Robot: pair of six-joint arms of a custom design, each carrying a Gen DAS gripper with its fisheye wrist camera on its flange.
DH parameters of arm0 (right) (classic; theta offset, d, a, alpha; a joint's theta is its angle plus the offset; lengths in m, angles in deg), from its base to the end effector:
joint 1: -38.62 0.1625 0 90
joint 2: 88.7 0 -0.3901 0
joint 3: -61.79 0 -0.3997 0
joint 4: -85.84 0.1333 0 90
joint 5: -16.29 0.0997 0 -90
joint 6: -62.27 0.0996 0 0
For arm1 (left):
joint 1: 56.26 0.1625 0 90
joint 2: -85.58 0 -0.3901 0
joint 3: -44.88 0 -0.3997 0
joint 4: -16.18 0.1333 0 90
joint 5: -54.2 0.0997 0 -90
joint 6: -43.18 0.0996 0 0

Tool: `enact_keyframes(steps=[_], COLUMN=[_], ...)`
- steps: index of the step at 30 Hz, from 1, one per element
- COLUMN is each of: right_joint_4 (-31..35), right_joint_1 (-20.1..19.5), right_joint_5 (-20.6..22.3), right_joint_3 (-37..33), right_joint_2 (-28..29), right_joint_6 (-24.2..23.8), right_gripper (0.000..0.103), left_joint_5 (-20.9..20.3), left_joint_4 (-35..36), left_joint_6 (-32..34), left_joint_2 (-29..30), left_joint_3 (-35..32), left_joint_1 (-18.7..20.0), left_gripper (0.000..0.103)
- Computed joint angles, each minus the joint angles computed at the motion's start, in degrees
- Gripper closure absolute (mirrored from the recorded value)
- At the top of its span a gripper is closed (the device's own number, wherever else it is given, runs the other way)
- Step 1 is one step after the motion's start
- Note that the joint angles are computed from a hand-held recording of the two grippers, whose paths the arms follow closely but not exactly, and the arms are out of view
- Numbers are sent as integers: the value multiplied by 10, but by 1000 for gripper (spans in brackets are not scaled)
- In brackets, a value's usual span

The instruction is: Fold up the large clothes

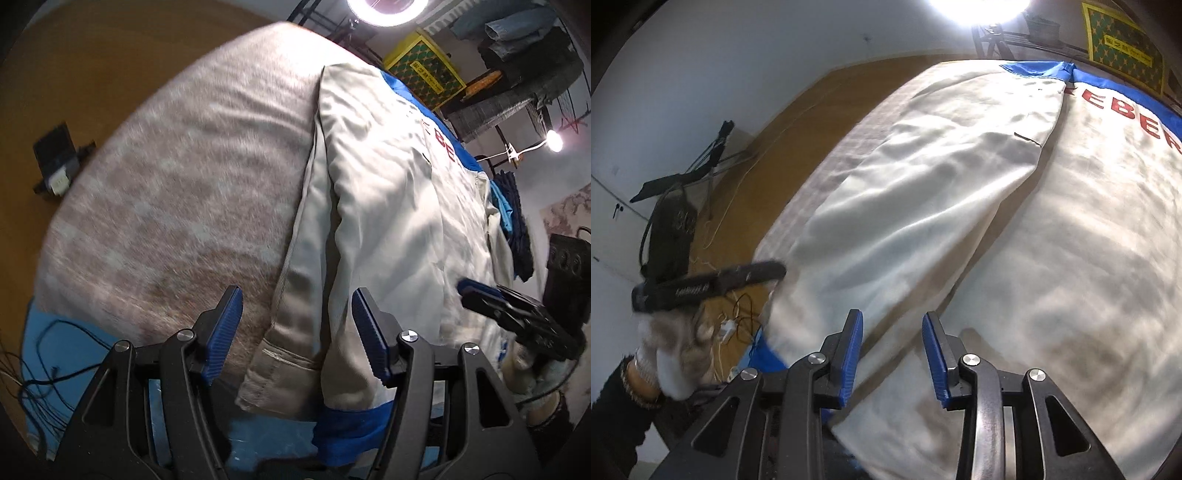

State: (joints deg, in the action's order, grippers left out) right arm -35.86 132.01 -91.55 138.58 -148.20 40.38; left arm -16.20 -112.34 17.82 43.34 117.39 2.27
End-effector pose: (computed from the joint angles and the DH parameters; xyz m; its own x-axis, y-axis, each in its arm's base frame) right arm 0.1440 -0.6925 0.3128 -0.8646 -0.3421 0.3681 -0.4091 0.9045 -0.1203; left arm -0.2473 -0.7234 0.1447 -0.9701 0.0458 -0.2385 0.1120 0.9558 -0.2719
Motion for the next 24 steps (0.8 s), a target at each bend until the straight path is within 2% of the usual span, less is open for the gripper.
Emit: enact_keyframes(steps=[4,5,6,8,12,15,17,18,21,24], right_joint_4=[5,8,10,16,53,74,69,59,50,68], right_joint_1=[-17,-20,-22,-22,-19,-14,-7,-2,10,17], right_joint_5=[-4,-7,-10,-21,-41,-9,7,11,8,0], right_joint_3=[-13,-16,-19,-25,-47,-69,-82,-92,-137,-196], right_joint_2=[7,9,15,27,44,39,36,38,64,106], right_joint_6=[-10,-11,-11,-9,5,11,4,-4,-6,3], right_gripper=[67,67,67,67,67,65,50,47,47,48], left_joint_5=[-18,-19,-14,8,19,36,45,46,43,41], left_joint_4=[2,2,3,10,-31,-62,-81,-86,-96,-99], left_joint_6=[2,2,4,15,28,43,58,63,74,81], left_joint_2=[3,4,6,9,-8,-17,-20,-20,-20,-14], left_joint_3=[5,6,5,3,25,43,50,51,51,45], left_joint_1=[-1,-3,-7,-16,-31,-48,-58,-61,-65,-70], left_gripper=[41,45,65,90,94,95,96,96,97,98])
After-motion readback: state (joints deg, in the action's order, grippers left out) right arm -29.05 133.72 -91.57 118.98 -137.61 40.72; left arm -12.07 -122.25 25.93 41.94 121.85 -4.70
